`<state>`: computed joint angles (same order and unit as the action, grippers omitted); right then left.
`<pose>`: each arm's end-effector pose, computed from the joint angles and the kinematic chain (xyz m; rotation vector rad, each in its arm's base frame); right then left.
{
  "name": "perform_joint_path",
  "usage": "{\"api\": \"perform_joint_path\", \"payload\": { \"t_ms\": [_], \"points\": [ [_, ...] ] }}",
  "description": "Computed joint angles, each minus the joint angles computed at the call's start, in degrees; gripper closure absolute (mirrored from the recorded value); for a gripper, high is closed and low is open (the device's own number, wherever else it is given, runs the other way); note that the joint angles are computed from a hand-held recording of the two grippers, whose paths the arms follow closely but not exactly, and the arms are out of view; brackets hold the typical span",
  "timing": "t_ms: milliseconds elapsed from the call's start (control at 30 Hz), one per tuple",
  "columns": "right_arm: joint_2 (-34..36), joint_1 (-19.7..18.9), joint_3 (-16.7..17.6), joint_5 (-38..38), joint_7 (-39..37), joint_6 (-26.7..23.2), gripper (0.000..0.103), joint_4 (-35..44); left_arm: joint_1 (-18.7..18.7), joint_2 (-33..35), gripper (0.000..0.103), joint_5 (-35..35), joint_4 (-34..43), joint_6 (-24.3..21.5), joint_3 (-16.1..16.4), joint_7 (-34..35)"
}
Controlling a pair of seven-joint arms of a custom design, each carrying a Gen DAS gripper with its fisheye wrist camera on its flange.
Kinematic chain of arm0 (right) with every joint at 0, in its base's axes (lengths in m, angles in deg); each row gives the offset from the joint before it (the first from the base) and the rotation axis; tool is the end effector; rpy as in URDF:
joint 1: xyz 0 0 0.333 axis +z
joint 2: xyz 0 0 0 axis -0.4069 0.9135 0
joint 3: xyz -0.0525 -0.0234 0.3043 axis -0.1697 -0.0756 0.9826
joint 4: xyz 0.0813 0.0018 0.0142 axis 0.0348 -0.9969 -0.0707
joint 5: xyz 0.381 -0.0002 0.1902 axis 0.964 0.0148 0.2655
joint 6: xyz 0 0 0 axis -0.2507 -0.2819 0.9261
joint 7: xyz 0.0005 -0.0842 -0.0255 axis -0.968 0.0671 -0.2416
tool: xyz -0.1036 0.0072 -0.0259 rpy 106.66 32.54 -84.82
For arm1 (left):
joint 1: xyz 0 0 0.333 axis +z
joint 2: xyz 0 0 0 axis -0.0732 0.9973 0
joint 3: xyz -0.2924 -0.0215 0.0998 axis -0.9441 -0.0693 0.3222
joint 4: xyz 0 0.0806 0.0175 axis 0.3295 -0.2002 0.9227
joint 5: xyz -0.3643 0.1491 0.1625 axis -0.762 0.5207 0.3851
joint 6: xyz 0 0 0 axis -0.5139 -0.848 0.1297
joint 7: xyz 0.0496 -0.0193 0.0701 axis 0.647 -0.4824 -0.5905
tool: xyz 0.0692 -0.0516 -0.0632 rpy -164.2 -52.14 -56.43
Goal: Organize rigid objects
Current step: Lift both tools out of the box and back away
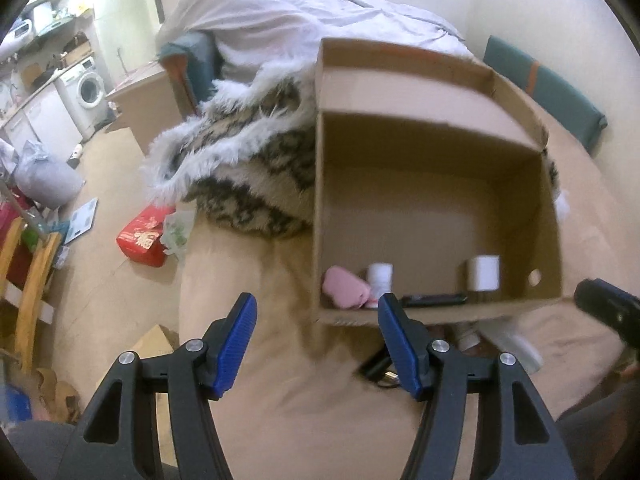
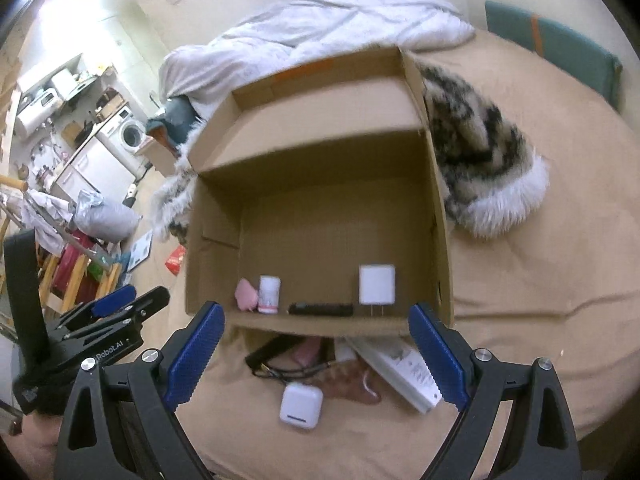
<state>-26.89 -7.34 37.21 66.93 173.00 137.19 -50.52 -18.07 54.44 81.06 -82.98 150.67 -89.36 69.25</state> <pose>0.3671 0.2449 0.6096 -1.2500 2.1820 -0.3963 0.4887 -0.2535 0.6023 -1.4366 2.3048 -0.6853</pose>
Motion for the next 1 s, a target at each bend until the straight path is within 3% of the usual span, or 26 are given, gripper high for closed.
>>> {"api": "perform_joint_path", "payload": {
  "t_ms": [233,433,633,867,933,967,1000],
  "points": [
    [-0.68,1.4,-2.65,5.68,0.75,-4.45,0.004,-3.4,0.63,4.64,0.043,-0.45,3.82,-7.59,-0.03,-2.81],
    [-0.53,1.89,-3.92,8.95,0.31,-3.34,0.004,-4.5,-1.04,10.65,0.044,-1.78,8.87,-16.95,-1.03,3.08],
    [2.16,2.09,-4.77,10.93,-1.75,-3.6,0.004,-3.06,-3.12,15.9,0.044,-0.26,12.08,-17.97,-2.7,7.51],
    [2.63,1.9,-4.66,11.11,-2.38,-5.49,0.004,-2.64,-4.49,21.78,0.047,3.12,15.15,-20.89,-3.11,6.55],
    [2.93,1.9,-4.75,11.26,-2.62,-5.81,0.004,-2.53,-4.59,21.41,0.052,3.27,14.44,-19.71,-3.1,6.72],
    [3.09,1.93,-4.82,11.4,-2.75,-5.8,0.004,-2.51,-4.65,21.06,0.069,3.34,14.17,-19.43,-3.12,6.85],
    [3.27,1.98,-4.93,11.59,-2.94,-5.72,0.004,-2.45,-4.74,20.72,0.077,3.64,14.09,-19.63,-3.17,7.13]
  ]
}}
